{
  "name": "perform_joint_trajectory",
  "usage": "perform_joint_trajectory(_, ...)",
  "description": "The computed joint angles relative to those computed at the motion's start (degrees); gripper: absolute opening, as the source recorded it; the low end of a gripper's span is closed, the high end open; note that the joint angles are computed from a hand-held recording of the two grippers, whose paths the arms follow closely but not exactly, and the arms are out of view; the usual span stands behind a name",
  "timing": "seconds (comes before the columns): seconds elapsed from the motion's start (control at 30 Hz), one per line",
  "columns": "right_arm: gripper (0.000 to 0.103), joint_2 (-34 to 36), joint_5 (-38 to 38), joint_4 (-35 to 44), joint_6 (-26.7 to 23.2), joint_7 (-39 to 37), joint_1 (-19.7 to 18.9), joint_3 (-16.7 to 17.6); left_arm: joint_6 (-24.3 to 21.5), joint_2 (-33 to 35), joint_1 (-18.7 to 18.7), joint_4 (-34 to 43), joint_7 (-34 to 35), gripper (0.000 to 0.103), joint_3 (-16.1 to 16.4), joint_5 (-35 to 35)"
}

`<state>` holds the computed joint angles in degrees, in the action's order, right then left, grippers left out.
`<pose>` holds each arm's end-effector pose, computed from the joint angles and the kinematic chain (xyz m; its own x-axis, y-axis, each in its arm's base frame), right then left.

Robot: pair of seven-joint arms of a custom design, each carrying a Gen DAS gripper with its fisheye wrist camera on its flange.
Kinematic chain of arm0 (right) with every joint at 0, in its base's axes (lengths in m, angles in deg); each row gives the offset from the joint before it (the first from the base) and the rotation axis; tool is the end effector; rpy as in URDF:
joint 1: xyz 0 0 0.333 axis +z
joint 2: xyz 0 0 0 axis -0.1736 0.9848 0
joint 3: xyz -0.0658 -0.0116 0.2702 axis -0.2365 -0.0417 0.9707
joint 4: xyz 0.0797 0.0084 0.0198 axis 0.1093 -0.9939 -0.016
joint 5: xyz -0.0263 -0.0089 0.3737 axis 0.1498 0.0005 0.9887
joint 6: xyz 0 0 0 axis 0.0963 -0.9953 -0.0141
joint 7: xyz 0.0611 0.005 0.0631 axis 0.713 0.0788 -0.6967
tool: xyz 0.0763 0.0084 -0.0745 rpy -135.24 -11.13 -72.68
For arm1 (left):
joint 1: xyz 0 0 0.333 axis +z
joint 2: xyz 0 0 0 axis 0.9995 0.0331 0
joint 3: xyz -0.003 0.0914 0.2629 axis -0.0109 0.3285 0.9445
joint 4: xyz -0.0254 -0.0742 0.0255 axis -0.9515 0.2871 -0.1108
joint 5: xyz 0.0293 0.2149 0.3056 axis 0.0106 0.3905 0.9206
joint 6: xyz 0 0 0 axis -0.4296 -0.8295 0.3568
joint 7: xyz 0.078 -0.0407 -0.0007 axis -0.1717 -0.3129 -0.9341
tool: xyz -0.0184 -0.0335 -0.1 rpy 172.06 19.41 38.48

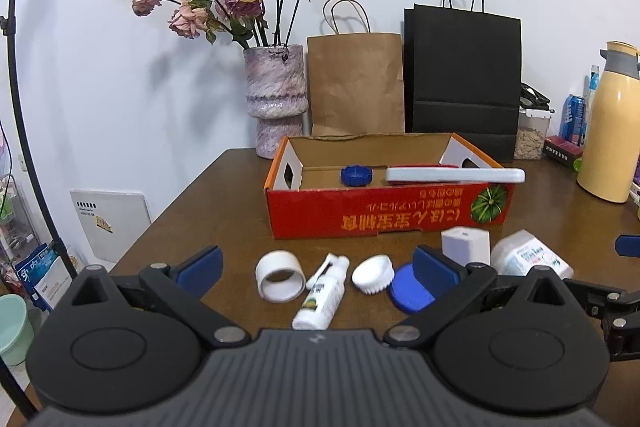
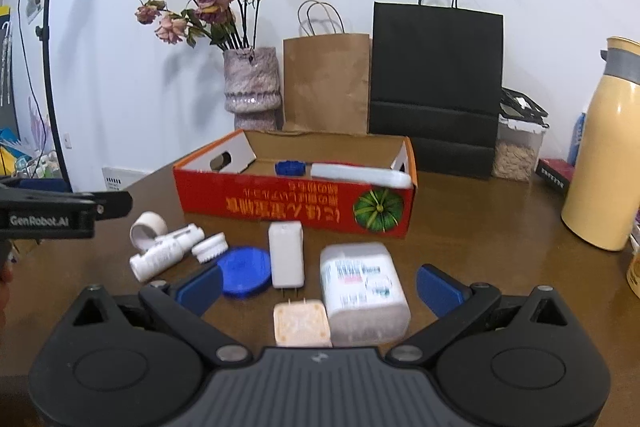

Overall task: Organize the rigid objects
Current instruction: 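Move the right tool back to the purple cap and grasp it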

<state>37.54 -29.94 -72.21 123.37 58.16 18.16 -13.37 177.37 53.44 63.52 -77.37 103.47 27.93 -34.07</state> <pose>0.6490 0.2026 0.4706 0.1063 -0.9937 -0.0355 -0.4835 -0.0204 -0.8751 0.6755 -0.2781 0.4855 -0.1116 -0.9922 -0.0552 -0.4099 0.0966 -0.9070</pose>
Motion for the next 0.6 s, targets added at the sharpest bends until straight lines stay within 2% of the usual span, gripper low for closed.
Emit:
perform_joint_trajectory(0.13, 0.103, -2.07, -4.7, -3.28, 0.1, 4.47, 4.07, -4.4, 1.16, -2.93, -0.97, -4.79, -3.24, 0.103, 1.25, 2.55)
perform_joint_trajectory(0.3, 0.103, -3.76, -12.23, -5.54, -0.58, 10.92, 5.63, -6.17, 1.57, -5.46, -0.8, -8.77, -6.42, 0.103, 0.99, 5.76)
perform_joint_trajectory(0.47, 0.103, -5.13, -14.55, -7.54, -1.5, 12.73, 1.88, -1.81, 1.44, -7.35, 0.22, -11.81, -8.44, 0.103, -0.38, 8.14)
perform_joint_trajectory(0.6, 0.103, -5.36, -12.9, -8.7, -2.24, 11.19, -2.0, 2.59, 1.43, -8.11, 1.34, -13.43, -8.88, 0.103, -1.8, 8.89)
